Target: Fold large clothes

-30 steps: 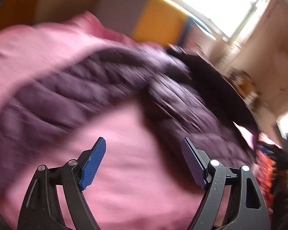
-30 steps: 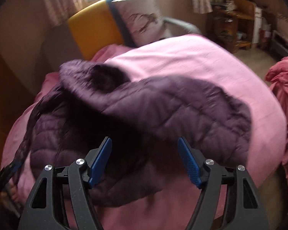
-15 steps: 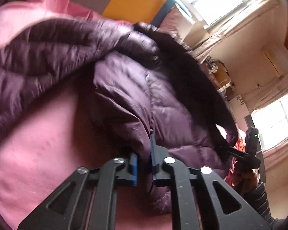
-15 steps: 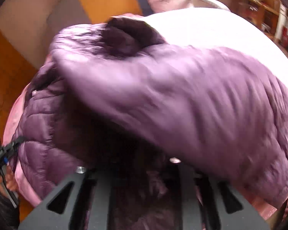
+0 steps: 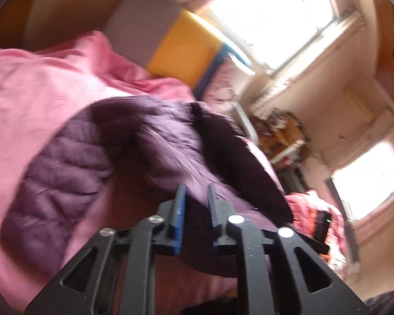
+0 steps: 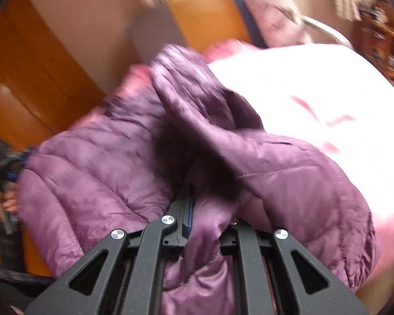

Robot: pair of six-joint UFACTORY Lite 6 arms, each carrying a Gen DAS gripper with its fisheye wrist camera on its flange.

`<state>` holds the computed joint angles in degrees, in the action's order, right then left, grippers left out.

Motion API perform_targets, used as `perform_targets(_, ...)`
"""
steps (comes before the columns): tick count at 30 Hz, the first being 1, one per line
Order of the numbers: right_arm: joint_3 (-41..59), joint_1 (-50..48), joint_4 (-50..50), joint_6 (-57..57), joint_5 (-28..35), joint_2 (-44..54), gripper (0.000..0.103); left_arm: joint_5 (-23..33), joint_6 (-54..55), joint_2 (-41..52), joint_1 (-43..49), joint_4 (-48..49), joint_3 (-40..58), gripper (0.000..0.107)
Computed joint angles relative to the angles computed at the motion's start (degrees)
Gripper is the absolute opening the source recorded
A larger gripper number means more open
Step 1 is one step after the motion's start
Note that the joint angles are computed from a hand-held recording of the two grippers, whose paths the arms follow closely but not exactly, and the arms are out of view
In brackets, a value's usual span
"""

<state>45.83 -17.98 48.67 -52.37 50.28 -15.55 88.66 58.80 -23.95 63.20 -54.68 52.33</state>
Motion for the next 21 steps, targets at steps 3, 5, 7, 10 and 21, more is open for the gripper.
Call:
perform_targets(3, -3.7, 2.8, -5.2, 5.3, -6.1, -1.2, 0.007, -1.7, 4.7, 1.5, 6.3, 2.9, -7.1, 0.050)
perform_targets(5, -5.8, 5.2, -7.3, 8.9, -9.5, -2.1, 0.007, -2.7, 8.3, 1.7, 9.2, 3.7, -12.5, 0.065)
perform_targets(7, -5.6, 7.5, -10.7, 11.9, -15.1, 0.8, 0.007, -5.4, 11.2, 1.8, 10.3, 4.2, -18.4, 0.071)
perform_targets(10, -5.0, 9.9, -13.7, 16.6, -20.7, 4.0, 0.007, -10.4, 14.8, 4.9, 7.4, 3.4, -24.6, 0.071)
perform_targets(21, -1.0, 17.9, -15.7, 20.9, -28.7, 11.8, 0.007, -18.8, 18.2, -2.1, -13.2, -3.4, -32.2, 0.003)
